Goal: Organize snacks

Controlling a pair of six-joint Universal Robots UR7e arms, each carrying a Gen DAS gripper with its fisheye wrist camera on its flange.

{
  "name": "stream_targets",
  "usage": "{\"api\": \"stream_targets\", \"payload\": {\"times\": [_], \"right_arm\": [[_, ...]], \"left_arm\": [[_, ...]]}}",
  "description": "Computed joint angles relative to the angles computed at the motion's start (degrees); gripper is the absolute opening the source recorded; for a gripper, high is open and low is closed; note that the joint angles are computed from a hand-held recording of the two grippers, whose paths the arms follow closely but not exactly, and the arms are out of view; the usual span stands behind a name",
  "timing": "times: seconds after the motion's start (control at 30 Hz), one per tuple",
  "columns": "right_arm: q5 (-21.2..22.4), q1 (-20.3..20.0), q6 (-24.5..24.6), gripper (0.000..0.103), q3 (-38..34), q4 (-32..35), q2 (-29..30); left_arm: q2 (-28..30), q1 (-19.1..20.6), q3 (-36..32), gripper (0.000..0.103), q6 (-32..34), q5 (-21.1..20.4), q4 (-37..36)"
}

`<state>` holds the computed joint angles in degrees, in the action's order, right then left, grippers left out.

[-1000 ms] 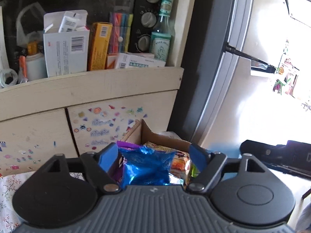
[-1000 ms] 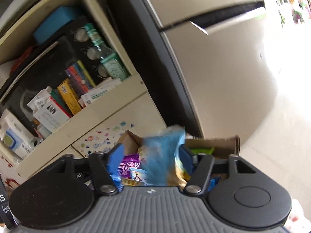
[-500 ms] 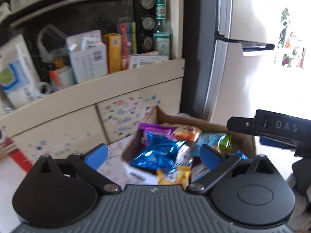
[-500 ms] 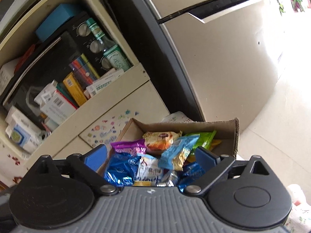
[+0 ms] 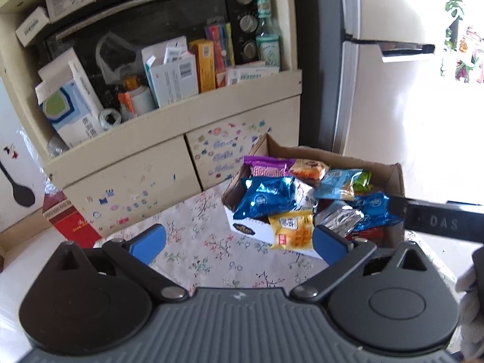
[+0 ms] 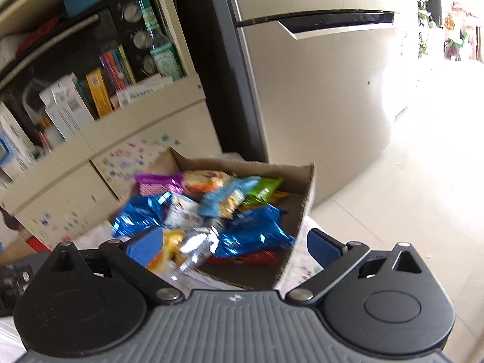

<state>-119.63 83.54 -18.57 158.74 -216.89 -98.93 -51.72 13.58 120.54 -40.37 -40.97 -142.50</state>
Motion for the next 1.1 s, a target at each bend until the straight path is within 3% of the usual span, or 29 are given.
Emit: {"api": "stream_targets", "payload": {"times": [0.13, 0.3, 0.43, 0.7, 1.1], "right_arm": [[-2.8, 0.8, -0.5, 0.103, -0.8, -0.5, 1.7], [-5.6, 0.8, 2.3, 0.103, -2.1, 3.3, 1.4], [-9.3, 1.5, 2.0, 0.103, -2.9, 2.7, 3.9], [-9.9, 1.3, 5.6, 0.103, -4.3, 7.4, 4.3], [-14.9, 1.5, 7.6, 0.103, -6.7, 5.4, 11.0]], "left_arm": [[1.2, 1.2, -0.8, 0.102, -0.5, -0.4, 0.5], [2.8, 3.2, -0.9, 0.102, 1.1, -2.7, -4.2], [4.8, 4.3, -1.6, 0.102, 4.2, -3.0, -6.5], [8.9, 6.0, -3.7, 0.102, 6.6, -1.4, -8.9], [11.8, 9.7, -5.1, 0.102, 8.2, -4.0, -11.9]]}}
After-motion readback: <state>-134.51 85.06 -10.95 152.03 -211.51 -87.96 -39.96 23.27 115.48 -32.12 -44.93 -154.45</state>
